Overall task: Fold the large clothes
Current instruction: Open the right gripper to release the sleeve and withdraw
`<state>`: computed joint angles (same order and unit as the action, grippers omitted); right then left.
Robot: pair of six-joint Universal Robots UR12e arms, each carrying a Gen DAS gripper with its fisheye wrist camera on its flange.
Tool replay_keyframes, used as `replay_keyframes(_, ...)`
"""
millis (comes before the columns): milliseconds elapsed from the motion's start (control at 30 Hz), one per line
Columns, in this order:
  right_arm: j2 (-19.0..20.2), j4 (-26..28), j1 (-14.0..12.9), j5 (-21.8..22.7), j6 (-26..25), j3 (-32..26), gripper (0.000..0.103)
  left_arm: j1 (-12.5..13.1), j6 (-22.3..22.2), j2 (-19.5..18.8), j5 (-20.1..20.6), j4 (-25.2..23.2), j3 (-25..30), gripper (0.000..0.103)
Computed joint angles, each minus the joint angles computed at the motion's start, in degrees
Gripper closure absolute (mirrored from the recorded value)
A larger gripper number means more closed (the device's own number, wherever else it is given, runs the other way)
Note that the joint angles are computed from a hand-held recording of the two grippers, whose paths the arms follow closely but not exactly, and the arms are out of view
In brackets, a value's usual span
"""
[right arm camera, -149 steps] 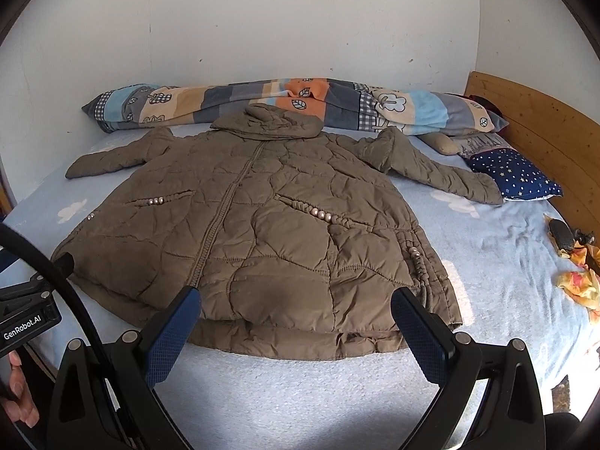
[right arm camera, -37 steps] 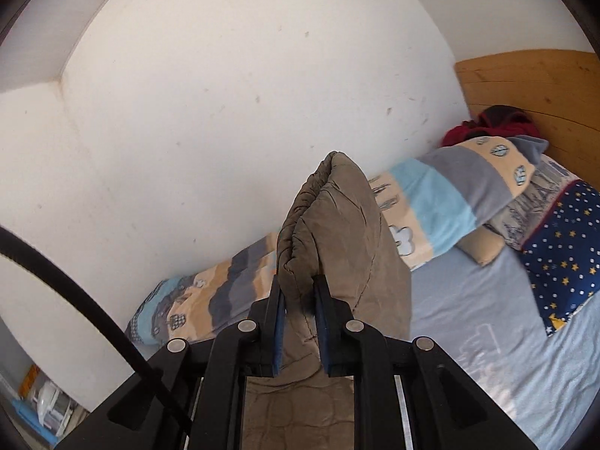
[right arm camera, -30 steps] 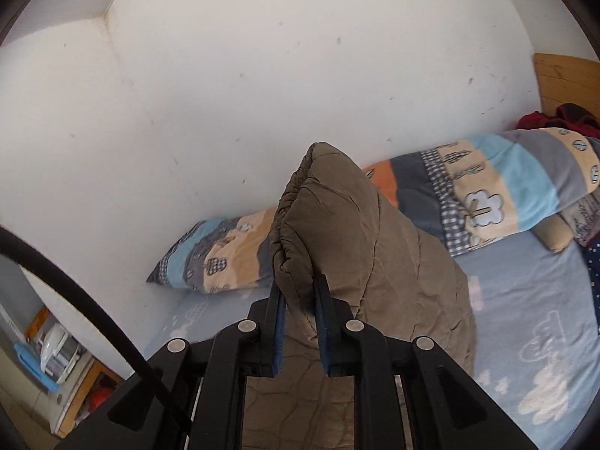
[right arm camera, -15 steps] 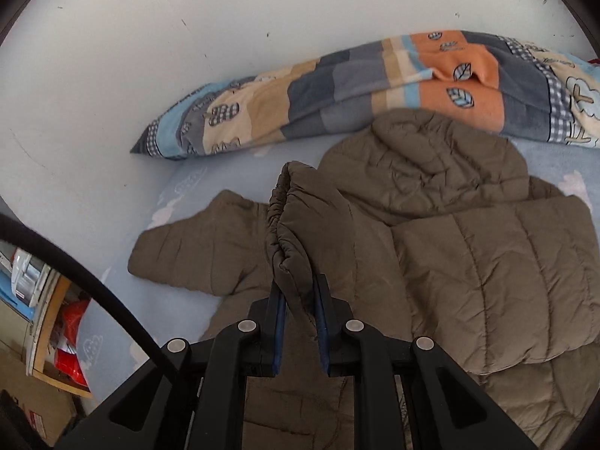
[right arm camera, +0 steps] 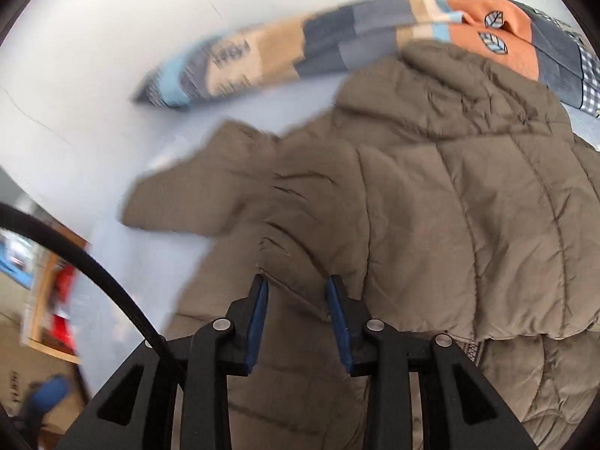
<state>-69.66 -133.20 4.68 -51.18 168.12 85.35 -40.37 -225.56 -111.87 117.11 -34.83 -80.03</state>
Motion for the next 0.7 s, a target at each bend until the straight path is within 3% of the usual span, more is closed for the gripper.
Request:
replay_keyframes(67, -0.7, -3.2, -1.9, 2.8, 2.0, 0.7, 0.059, 0.1, -0.6, 0.0, -0.3, 0.0, 0.0, 0.000)
replay_keyframes(133, -0.9, -7.2, -3.8, 2.1, 4.8, 0.7, 0.057, 0.2, -1.1, 0.0, -0.7, -0.1, 0.0, 0.000)
replay_keyframes(233, -0.6, -10.3, -5.4, -7.2, 7.9, -0.5, 0.057, 0.2, -0.9, -0.2, -1.0, -0.1, 0.2, 0.000)
replay_keyframes(333, 0.8, -9.8, -7.0, -17.1, 11.5, -2.2, 0.056, 0.0, -0.3, -0.6, -0.7, -0.3, 0.7, 0.000)
replay_keyframes(433, 2.4, -7.7, -8.3, -21.7, 13.6, -3.8, 0.056, 0.1, -0.4, -0.9, -1.2, -1.0, 1.0, 0.000)
replay_keyframes(700, 5.4, -1.8, -9.1, -22.5, 13.1, -5.2, 0.056, 0.3, 0.3, -1.9, -1.8, -2.8, 2.2, 0.000)
